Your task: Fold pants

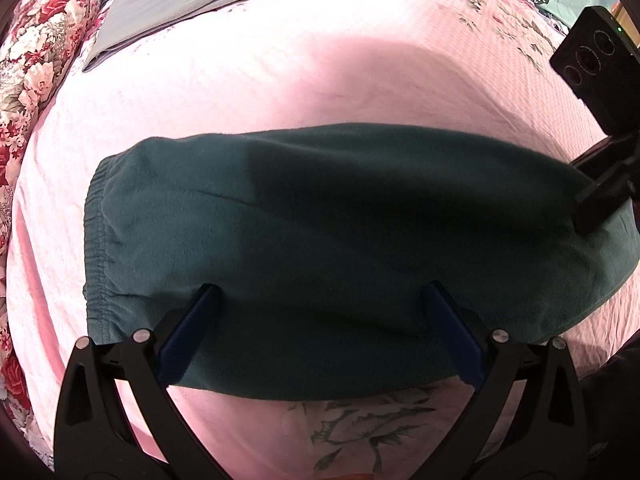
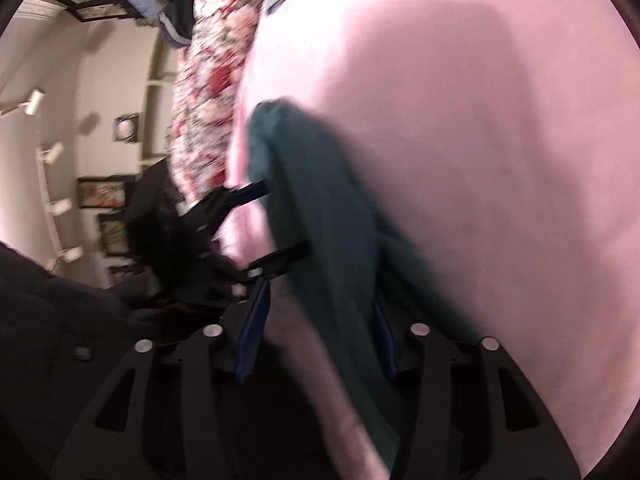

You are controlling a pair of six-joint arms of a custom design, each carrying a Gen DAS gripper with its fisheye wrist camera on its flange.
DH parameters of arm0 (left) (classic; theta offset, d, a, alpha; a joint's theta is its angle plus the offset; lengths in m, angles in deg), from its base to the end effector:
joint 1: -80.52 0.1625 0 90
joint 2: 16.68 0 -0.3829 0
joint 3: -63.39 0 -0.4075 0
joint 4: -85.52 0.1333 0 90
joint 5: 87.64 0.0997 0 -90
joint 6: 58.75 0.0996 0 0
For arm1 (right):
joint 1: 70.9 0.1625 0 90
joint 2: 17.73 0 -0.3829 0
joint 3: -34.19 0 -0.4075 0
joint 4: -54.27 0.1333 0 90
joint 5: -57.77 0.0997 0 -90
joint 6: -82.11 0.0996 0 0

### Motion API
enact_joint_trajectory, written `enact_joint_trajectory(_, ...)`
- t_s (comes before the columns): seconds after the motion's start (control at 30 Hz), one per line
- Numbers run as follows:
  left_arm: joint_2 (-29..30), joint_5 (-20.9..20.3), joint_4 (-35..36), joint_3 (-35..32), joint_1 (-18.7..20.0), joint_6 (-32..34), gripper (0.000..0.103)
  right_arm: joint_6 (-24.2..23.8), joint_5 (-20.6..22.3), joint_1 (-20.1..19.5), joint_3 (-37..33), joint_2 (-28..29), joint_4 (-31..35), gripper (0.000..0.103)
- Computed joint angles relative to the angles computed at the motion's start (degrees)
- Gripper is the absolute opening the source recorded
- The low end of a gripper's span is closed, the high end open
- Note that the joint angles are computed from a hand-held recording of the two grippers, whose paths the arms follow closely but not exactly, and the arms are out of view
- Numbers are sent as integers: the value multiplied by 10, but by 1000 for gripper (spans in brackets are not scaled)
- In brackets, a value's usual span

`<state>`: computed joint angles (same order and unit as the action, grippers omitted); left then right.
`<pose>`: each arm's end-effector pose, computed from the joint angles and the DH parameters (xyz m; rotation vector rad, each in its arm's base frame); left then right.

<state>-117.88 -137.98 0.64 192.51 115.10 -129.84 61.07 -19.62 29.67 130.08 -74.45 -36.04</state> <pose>-0.1579 -0.3479 0.2287 -0.0698 2.3094 -0.4332 0.2520 -0.5050 0.0870 -0.6384 2.6445 0.9275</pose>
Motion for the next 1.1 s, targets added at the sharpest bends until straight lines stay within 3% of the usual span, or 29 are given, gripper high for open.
enact_joint_trajectory(0.17,1,0,1,-1,-1,-2,101,23,38,5,13,14,-40,54)
enact_joint_trajectory(0.27,0,0,0,1,-1,-2,101,39,58,5,36,8,-125,54)
enact_joint_trajectory(0.4,-3,3,-1,6,-5,-3,101,61,45,2,49,-9,-276,53)
enact_joint_trajectory(0.5,-4,6,-2,10,-6,-5,101,87,55,-12,18,12,-258,52)
enact_joint_trajectory(0.67,-5,12,-7,12,-3,1,101,69,45,-14,-12,29,-204,51)
enact_joint_trajectory(0.73,-7,15,-9,13,-2,4,101,95,12,-12,-24,26,-211,52)
enact_joint_trajectory(0.8,-9,20,-11,15,-3,7,101,113,-25,-13,-16,-4,-250,53)
enact_joint_trajectory(1.0,-31,33,-7,33,-14,1,101,105,21,-5,56,-98,-284,53)
enact_joint_trajectory(1.1,-37,39,-7,39,-18,1,101,114,11,5,136,-143,-313,53)
